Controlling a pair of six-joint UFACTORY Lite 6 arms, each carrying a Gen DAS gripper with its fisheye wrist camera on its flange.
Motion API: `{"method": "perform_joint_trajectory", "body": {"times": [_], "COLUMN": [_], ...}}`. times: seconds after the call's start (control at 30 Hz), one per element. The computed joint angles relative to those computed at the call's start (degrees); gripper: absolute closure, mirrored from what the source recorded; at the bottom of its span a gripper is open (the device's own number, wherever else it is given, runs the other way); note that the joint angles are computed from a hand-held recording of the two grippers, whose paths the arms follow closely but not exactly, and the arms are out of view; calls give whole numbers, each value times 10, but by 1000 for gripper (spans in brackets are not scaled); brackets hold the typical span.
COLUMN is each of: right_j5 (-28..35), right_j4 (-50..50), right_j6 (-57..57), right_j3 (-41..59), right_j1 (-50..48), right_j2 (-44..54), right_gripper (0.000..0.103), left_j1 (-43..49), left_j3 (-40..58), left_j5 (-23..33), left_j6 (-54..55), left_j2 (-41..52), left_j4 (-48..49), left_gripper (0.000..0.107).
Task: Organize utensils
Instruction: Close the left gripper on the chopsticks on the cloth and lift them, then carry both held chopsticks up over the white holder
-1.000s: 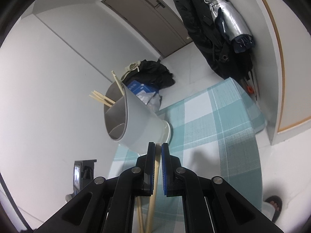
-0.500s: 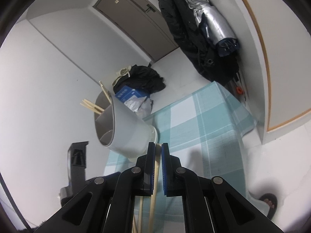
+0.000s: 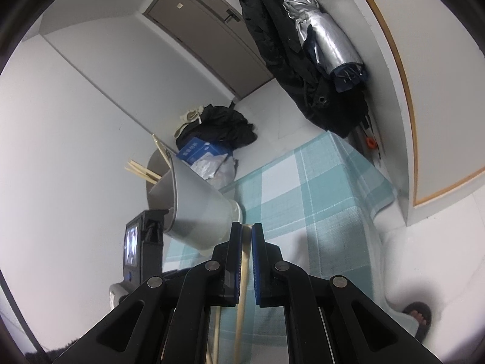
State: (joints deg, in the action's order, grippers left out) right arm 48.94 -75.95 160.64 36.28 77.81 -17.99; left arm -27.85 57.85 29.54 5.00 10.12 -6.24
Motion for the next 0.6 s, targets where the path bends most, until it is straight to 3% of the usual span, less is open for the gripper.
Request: {"method": "perform_joint_trajectory", "body": {"times": [0.2, 0.47, 0.6], "right_j5": [4, 33, 61], "right_j4": [9, 34, 40], "right_j6": [-4, -57, -97], "right_j3": [-1, 51, 94], "right_j1": [2, 22, 38], "right_j2": [1, 45, 74], "right_gripper": [97, 97, 98], "left_j1": [-18, 7, 32], "left_j3": [14, -70, -125], "left_j5": [-12, -28, -18], "left_j6": [-5, 145, 235], "left_j2": [19, -129, -246], "left_j4": [-17, -157, -243], "left_gripper": [104, 104, 105]}}
